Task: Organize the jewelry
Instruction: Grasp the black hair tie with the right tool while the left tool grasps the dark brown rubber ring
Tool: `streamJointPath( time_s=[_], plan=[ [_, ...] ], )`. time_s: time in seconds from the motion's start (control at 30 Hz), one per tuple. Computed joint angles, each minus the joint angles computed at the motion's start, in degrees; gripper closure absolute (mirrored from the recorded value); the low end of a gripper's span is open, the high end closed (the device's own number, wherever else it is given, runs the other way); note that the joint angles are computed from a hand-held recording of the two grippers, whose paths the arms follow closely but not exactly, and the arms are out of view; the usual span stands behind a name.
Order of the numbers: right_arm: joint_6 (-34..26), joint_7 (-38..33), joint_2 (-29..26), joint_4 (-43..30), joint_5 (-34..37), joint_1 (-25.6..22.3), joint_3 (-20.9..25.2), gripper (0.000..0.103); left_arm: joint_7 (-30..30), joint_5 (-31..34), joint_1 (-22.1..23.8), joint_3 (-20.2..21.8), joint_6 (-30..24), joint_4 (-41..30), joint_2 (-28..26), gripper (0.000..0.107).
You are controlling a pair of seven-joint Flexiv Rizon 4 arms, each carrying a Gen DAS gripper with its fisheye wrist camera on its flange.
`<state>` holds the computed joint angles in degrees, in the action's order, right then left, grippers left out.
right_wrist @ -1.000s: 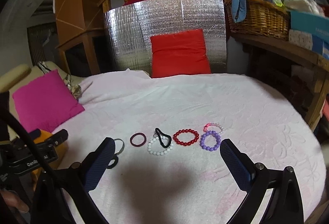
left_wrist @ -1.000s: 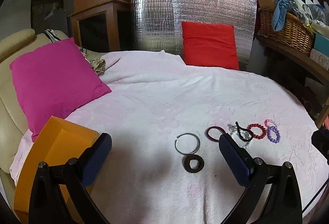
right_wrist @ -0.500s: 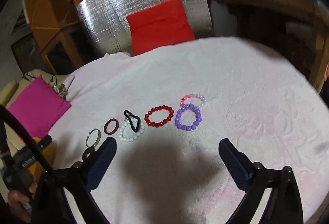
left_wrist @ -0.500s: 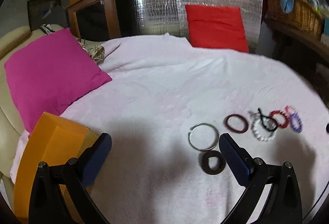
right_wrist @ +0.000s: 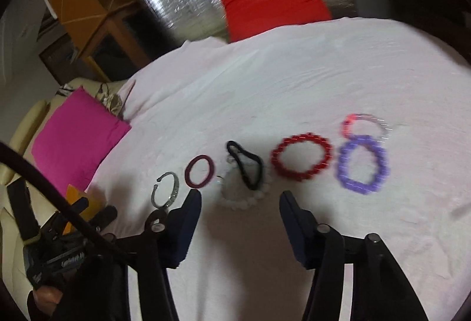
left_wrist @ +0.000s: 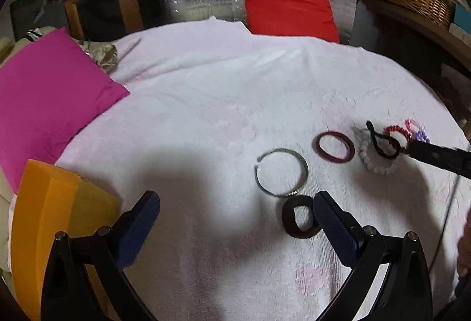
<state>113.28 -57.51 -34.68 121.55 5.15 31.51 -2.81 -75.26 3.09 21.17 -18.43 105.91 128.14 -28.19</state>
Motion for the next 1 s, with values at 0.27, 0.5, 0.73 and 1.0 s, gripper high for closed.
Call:
streamJointPath(
  time_s=[0.27, 0.5, 0.73, 1.0],
  plan=[
    [-4.6, 4.7, -4.2, -5.4, -1.4, -0.2, -1.8, 0.079, 3.7, 0.6, 9.6, -11.1, -5.1, 0.2, -2.3, 0.012],
    [-2.4, 5.6, -4.1, -4.8, -1.0, -0.1, -2.2, 0.096, 9.0, -3.9, 13.0, -17.1, -9.7, 0.6, -4.2, 0.034],
    [2.0, 4.8, -1.9, -2.2, -0.5, -3.0, 1.4, 0.096, 11.7, -7.4, 11.2, -16.7, -11.6, 0.2, -4.7, 0.034],
    [6.2, 5.7, 0.0, 0.6, -2.1, -8.0, 6.2, 0.096, 14.7, -7.3, 13.8, -20.7, -9.8, 1.3, -6.5, 0.09]
  ],
)
